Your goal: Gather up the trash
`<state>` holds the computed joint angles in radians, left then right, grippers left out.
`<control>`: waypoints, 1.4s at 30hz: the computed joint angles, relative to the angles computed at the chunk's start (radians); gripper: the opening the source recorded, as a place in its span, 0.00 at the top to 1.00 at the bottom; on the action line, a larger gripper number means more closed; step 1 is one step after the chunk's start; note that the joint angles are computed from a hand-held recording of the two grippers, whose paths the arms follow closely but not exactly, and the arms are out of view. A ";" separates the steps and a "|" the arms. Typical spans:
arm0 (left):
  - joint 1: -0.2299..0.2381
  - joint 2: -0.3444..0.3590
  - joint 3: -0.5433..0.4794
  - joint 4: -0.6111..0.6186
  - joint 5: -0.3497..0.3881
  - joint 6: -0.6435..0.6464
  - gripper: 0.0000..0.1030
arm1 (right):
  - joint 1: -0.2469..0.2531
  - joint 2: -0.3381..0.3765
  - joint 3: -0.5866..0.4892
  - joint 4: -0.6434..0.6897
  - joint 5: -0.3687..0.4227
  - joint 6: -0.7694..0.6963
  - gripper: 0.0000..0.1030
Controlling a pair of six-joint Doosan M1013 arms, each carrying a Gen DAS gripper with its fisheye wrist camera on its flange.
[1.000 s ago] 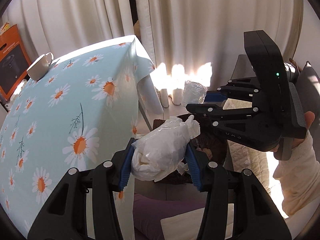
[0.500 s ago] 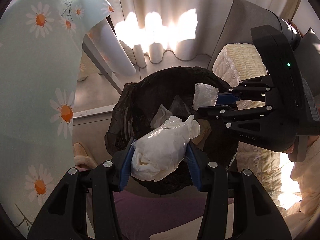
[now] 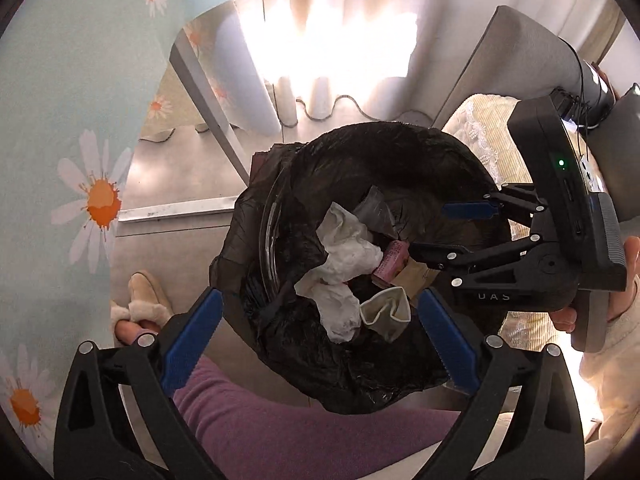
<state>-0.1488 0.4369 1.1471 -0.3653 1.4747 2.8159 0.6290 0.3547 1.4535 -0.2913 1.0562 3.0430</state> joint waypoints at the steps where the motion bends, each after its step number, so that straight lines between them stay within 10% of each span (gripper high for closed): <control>1: 0.006 -0.004 0.000 -0.009 -0.001 0.007 0.07 | 0.004 -0.002 -0.004 -0.023 0.020 0.003 0.37; 9: 0.051 -0.047 -0.002 -0.116 0.024 0.078 0.07 | 0.044 -0.040 -0.038 -0.180 0.095 0.102 0.17; 22: 0.224 -0.091 -0.098 -0.497 0.065 0.144 0.06 | 0.119 -0.049 -0.214 -0.599 0.162 0.126 0.10; 34: 0.395 -0.076 -0.168 -0.698 -0.282 -0.072 0.06 | 0.131 0.118 -0.557 -0.810 0.025 -0.084 0.08; 42: 0.479 -0.057 -0.187 -0.626 -0.463 -0.140 0.06 | 0.102 0.300 -0.898 -0.526 -0.198 -0.599 0.08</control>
